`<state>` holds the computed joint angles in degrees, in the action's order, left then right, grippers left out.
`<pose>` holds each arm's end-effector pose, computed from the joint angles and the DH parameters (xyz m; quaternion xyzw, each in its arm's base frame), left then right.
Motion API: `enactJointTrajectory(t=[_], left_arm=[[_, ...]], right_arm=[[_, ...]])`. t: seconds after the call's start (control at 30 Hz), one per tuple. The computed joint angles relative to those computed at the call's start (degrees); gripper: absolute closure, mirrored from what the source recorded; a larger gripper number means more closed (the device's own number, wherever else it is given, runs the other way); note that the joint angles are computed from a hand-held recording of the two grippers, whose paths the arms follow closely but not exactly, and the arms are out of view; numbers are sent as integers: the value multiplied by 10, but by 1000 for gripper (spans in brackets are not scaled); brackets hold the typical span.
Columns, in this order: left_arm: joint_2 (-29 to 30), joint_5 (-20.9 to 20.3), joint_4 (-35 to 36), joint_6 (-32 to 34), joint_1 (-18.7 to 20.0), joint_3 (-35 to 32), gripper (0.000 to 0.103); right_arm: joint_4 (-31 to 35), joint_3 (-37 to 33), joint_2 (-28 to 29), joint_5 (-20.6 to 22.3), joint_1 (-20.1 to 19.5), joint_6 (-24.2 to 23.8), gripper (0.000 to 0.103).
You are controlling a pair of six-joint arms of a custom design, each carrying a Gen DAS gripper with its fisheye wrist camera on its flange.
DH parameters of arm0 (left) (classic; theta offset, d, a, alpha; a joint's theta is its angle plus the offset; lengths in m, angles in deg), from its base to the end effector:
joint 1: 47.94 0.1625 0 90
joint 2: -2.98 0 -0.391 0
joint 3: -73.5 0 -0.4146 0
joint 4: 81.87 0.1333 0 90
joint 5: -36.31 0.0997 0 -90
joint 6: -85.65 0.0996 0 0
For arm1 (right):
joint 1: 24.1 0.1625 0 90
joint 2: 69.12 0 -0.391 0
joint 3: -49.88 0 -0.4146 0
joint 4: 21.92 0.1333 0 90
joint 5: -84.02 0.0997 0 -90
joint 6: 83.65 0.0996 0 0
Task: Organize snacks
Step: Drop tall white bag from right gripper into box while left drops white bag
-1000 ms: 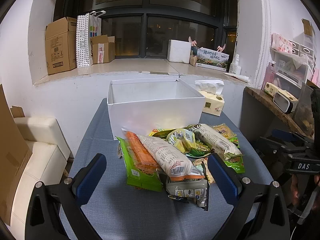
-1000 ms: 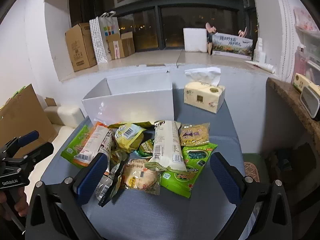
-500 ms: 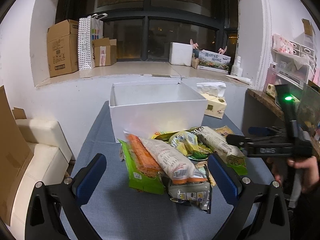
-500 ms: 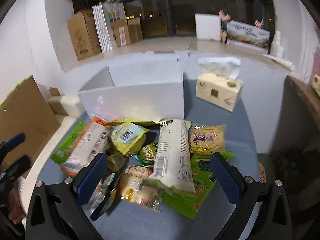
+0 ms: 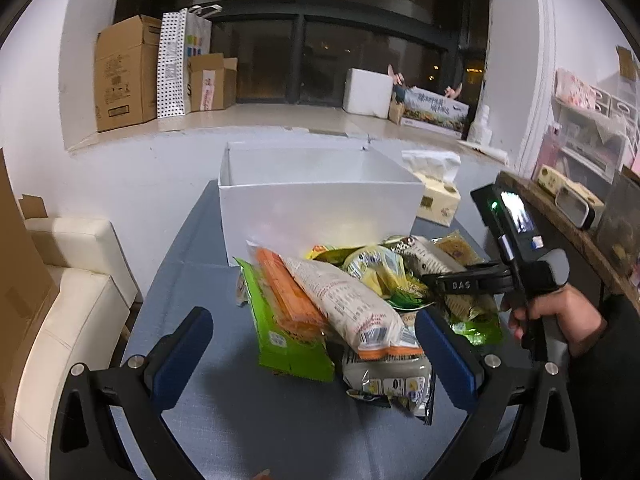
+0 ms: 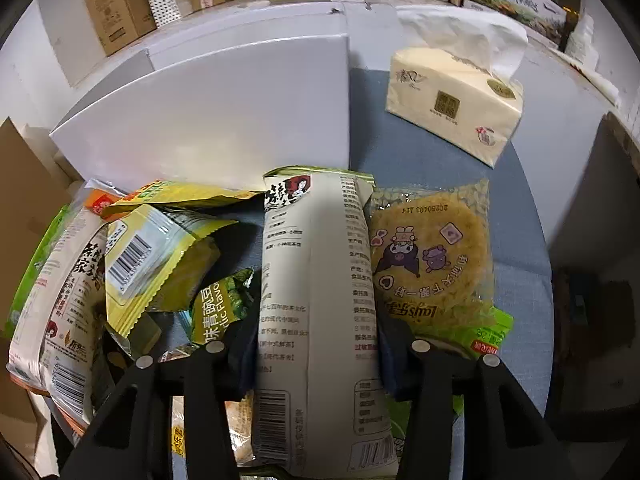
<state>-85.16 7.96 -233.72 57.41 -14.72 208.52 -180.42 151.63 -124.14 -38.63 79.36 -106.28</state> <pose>-0.2174 -0.4065 0.2307 0.1452 0.8416 -0.4258 0.2989 0.2245 -0.5962 0.1401 0.2415 -0.9125 0.1586 0.2896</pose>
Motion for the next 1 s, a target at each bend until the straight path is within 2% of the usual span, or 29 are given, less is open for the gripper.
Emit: enactJointTrajectory(t=[0.1,0.2,0.37,0.53,0.73,0.8,0.9,0.93,1.0], left_arm=[[5,-16,1,10,2,-6,0],[17,-12,2,17,0,-13,0],[52,-20,7,24,14,-42,0],[113,-14,55,8,42,-100,0],[174,-7,174,-62,81,-169,0],[184,-17,203,-80,95,-186,6],[194,-26,226,-76,105,-201,20],[195,-40,211,-56,108,-201,39],[192,-46,195,-50,109,-198,45]], right_arm=[[-16,28,-26,18,5,-11,53],[-57,70,-64,39,10,-28,53],[-108,154,-157,117,10,-30,53],[-149,208,-215,151,27,-14,53],[-182,234,-246,147,38,-24,53],[-179,235,-251,151,36,-24,53],[-184,234,-246,142,35,-29,53],[-185,234,-244,143,32,-31,53],[-179,236,-246,152,28,-30,53]])
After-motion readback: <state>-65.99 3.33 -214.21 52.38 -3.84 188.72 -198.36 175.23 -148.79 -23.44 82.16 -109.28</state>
